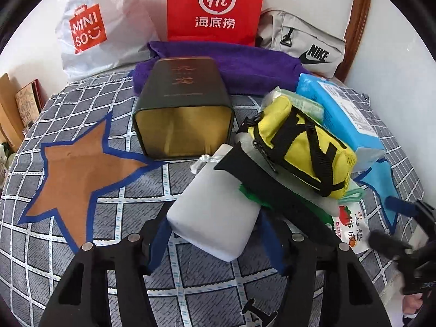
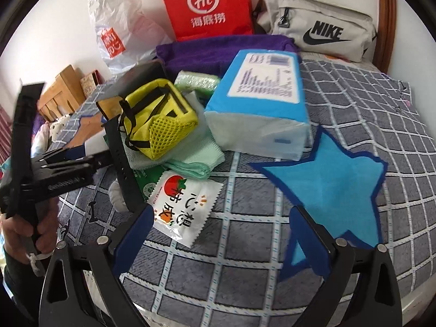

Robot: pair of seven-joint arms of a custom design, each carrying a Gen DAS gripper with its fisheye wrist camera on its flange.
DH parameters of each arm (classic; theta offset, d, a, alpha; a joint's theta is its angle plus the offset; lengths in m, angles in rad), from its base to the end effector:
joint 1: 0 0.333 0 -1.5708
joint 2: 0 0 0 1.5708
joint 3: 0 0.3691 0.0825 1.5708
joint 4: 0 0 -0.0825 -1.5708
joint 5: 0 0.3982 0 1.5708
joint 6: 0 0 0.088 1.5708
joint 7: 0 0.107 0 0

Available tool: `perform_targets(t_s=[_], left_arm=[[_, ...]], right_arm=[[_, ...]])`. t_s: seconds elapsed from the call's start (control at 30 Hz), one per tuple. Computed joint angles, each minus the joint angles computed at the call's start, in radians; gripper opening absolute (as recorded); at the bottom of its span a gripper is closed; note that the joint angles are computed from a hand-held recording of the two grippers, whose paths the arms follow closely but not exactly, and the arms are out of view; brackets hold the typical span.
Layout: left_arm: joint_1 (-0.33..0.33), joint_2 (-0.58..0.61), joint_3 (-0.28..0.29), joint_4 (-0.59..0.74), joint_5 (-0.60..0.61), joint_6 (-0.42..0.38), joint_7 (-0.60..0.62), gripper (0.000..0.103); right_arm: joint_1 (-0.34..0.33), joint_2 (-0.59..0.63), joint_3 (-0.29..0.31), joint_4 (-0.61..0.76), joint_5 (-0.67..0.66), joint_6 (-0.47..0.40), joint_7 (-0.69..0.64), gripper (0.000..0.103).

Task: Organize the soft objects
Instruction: 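Grasp the white foam block with the left tool while the right tool approaches the snack packet, then grasp the white tomato-print snack packet with the right tool while the left tool holds the block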

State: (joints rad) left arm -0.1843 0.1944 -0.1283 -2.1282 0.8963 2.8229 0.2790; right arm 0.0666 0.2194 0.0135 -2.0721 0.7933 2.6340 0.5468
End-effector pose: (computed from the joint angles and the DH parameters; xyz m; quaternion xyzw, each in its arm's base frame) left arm 0.5743 -0.2233 0.4040 -0.7330 0.6008 -0.2317 0.2193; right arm 0.6278 0.0322 0.3976 -0.8142 0.5030 -0.0739 0.2804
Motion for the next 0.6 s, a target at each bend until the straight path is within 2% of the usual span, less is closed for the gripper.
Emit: perform_targets(t_s=[0.13, 0.23, 0.3, 0.43, 0.5, 0.6], left_arm=[[0.006, -0.025, -0.003, -0.025, -0.003, 0.007, 0.010, 0.057], [0.045, -0.061, -0.026, -0.076, -0.125, 0.064, 0.092, 0.057], [0.054, -0.092, -0.021, -0.114, -0.152, 0.102, 0.090, 0.057], [0.046, -0.136, -0.014, -0.131, -0.097, 0.032, 0.024, 0.057], [0.046, -0.147, -0.019, -0.130, -0.083, -0.009, 0.007, 0.057], [0.043, -0.164, -0.028, -0.127, -0.054, -0.075, -0.021, 0.057]], right_arm=[[0.021, 0.018, -0.001, 0.005, -0.045, -0.002, 0.047, 0.092], [0.043, 0.019, 0.004, -0.015, -0.071, 0.064, 0.063, 0.092], [0.050, 0.019, 0.010, -0.026, -0.077, 0.095, 0.060, 0.092], [0.063, 0.019, 0.018, -0.043, -0.086, 0.149, 0.055, 0.091], [0.074, 0.015, 0.021, -0.064, -0.104, 0.200, 0.042, 0.086], [0.058, 0.001, 0.039, -0.075, -0.067, 0.197, -0.012, 0.074]])
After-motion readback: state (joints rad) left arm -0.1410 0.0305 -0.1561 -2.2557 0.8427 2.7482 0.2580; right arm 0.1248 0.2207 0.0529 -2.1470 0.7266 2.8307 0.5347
